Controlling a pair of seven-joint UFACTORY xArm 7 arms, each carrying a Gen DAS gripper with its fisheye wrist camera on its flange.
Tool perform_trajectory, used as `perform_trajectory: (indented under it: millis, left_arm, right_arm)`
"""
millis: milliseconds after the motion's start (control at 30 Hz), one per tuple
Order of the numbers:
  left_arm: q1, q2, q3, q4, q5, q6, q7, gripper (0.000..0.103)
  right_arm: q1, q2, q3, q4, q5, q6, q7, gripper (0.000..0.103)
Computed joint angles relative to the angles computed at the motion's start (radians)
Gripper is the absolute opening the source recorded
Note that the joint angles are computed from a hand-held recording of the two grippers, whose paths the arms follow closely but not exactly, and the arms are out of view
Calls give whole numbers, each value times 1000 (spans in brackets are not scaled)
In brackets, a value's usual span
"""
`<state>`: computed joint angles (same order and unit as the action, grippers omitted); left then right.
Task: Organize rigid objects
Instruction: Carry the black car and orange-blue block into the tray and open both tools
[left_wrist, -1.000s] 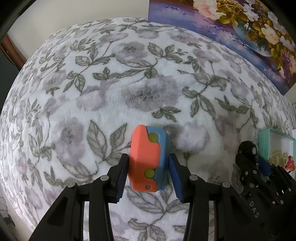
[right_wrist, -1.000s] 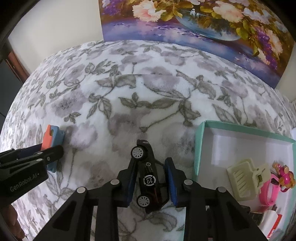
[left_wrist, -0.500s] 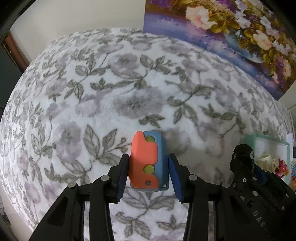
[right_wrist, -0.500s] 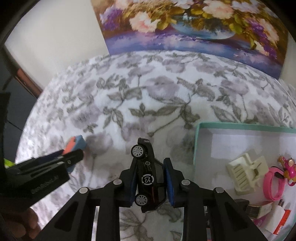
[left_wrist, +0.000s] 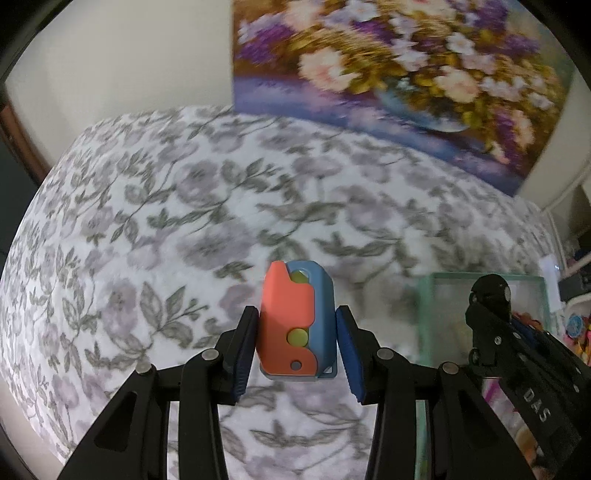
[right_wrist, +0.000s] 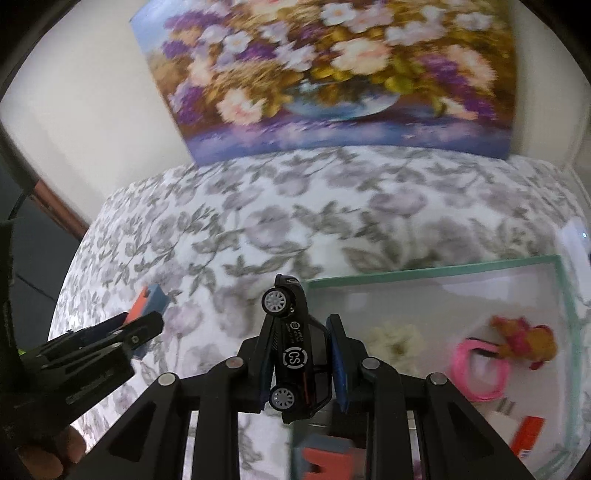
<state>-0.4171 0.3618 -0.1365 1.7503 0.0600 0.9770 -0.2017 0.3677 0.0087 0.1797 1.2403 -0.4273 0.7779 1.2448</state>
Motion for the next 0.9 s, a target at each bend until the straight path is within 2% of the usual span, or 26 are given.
perform_trajectory:
  millis: [200,433,700,900]
  left_arm:
    - [-24,-7,-32,2,-38,-16,30,44]
    - [-63,2,-65,-12,-97,-26,69,44]
    - [-110,20,-72,-18,-97,-47,87,44]
    - [-117,28,-78,-24,-117,-55,97,44]
  right_arm:
    - [-41,-125,1,-125,6,39,33,28]
    - [-111,-275,22,-282,55,40,70,28]
    - [-162,-346,43,-360,105,51,76,28]
    - [-175,-346,58,-358,110,61,67,28]
